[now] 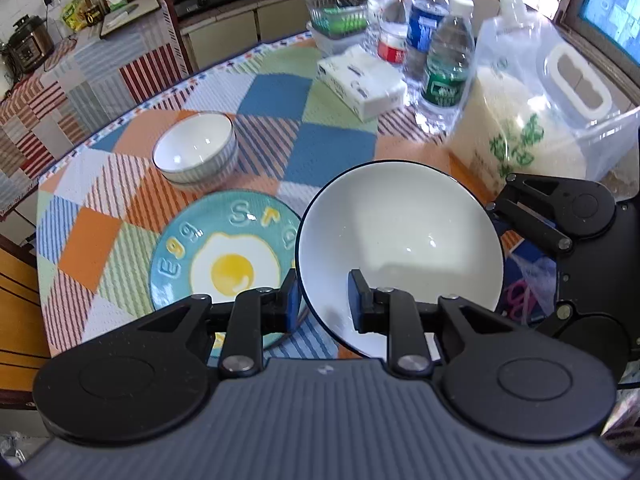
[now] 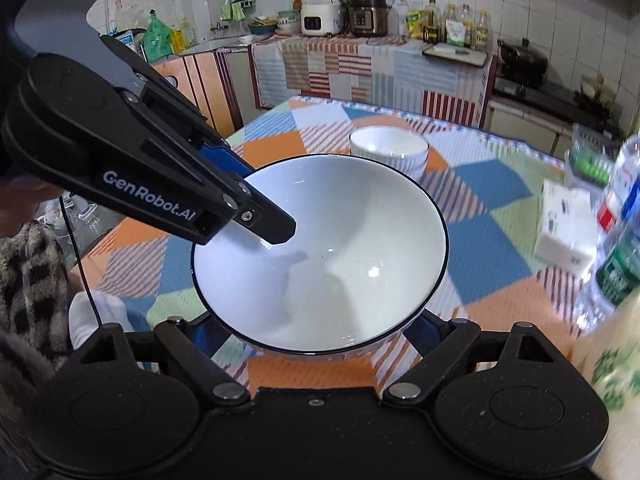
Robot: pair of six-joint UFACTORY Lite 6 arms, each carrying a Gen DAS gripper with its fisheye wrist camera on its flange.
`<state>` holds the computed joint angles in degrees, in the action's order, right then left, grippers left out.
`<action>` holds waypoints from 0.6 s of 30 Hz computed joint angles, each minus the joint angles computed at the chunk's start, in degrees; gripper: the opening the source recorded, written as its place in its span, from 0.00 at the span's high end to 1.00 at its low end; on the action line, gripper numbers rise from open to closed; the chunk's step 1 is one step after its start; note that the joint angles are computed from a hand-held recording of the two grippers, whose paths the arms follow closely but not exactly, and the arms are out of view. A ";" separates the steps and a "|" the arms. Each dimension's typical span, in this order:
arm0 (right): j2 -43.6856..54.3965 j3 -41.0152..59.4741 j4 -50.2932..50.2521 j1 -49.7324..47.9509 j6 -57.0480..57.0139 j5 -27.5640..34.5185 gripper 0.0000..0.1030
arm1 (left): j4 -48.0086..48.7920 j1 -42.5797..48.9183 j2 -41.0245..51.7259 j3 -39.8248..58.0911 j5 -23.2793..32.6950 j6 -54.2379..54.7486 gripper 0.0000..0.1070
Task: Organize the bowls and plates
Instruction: 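Lift the third bowl with both grippers and carry it over the bowl stack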
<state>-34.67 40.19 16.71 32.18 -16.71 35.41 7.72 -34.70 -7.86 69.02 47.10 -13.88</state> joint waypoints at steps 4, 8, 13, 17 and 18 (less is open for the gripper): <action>4.19 5.03 1.34 -1.73 -3.67 0.74 0.10 | 1.35 0.68 2.22 4.56 1.34 0.15 0.79; 9.36 10.67 0.60 -2.12 -4.84 0.84 0.10 | 0.58 3.14 5.14 9.45 2.26 1.51 0.79; 16.79 17.72 2.12 -3.22 -7.79 0.59 0.10 | 0.25 6.85 9.20 15.34 2.61 3.95 0.79; 24.97 25.27 6.64 -5.28 -12.53 1.52 0.10 | -2.60 11.77 15.36 22.73 3.32 7.38 0.79; 27.26 27.33 7.00 -5.46 -13.20 1.43 0.10 | -3.04 12.90 17.02 24.59 3.37 8.24 0.79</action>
<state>-7.40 67.53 23.71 26.72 -29.91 36.84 4.68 -21.80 9.17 93.60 50.46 -5.64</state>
